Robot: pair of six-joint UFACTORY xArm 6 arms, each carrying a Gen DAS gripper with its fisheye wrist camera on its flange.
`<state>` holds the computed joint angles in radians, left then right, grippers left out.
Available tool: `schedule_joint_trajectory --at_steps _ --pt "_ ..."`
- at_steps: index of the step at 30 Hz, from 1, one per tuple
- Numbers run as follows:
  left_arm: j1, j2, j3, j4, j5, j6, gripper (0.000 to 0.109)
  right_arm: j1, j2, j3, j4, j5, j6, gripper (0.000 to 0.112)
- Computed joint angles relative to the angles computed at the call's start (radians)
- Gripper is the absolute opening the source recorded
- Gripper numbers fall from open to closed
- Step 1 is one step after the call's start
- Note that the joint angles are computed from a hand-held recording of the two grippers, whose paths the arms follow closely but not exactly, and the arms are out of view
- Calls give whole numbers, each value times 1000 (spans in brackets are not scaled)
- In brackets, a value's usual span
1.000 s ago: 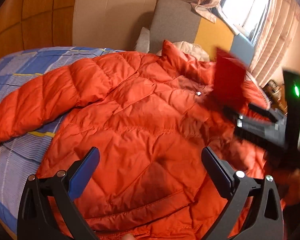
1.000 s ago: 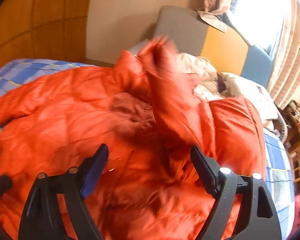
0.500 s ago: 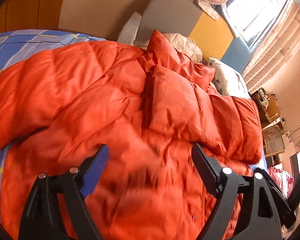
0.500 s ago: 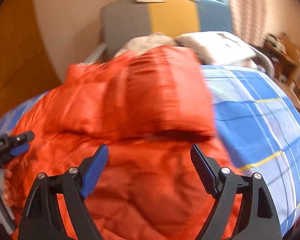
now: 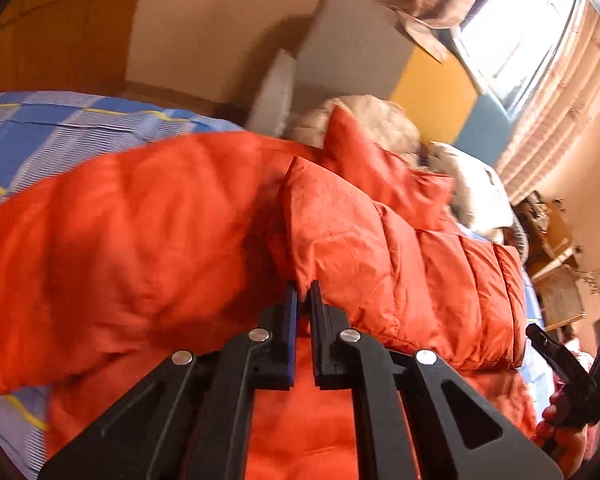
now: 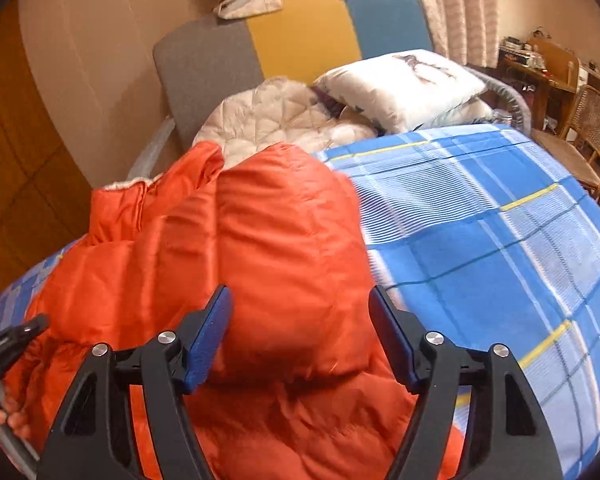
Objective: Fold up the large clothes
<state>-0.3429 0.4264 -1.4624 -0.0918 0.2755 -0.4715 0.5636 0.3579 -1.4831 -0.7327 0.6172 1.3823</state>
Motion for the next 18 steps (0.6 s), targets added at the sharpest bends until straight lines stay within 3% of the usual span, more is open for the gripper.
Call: schedule_joint_trajectory --at_steps 4,7,14,15,17,18 --pt "32 -9 32 155 27 -113 5 12 138 -155 85 67 -124 70" --pt "37 -3 48 143 31 -103 5 21 224 -255 128 129 -183 70" --pt "26 9 39 306 66 -238 12 37 324 -386 145 246 -249 72" --pt "25 2 44 318 72 -253 15 40 331 -403 147 268 -259 72" --pt "25 -35 78 382 75 -326 55 43 326 -409 150 286 -262 77" --pt "25 -58 105 425 65 -370 59 48 306 -391 139 290 -247 78"
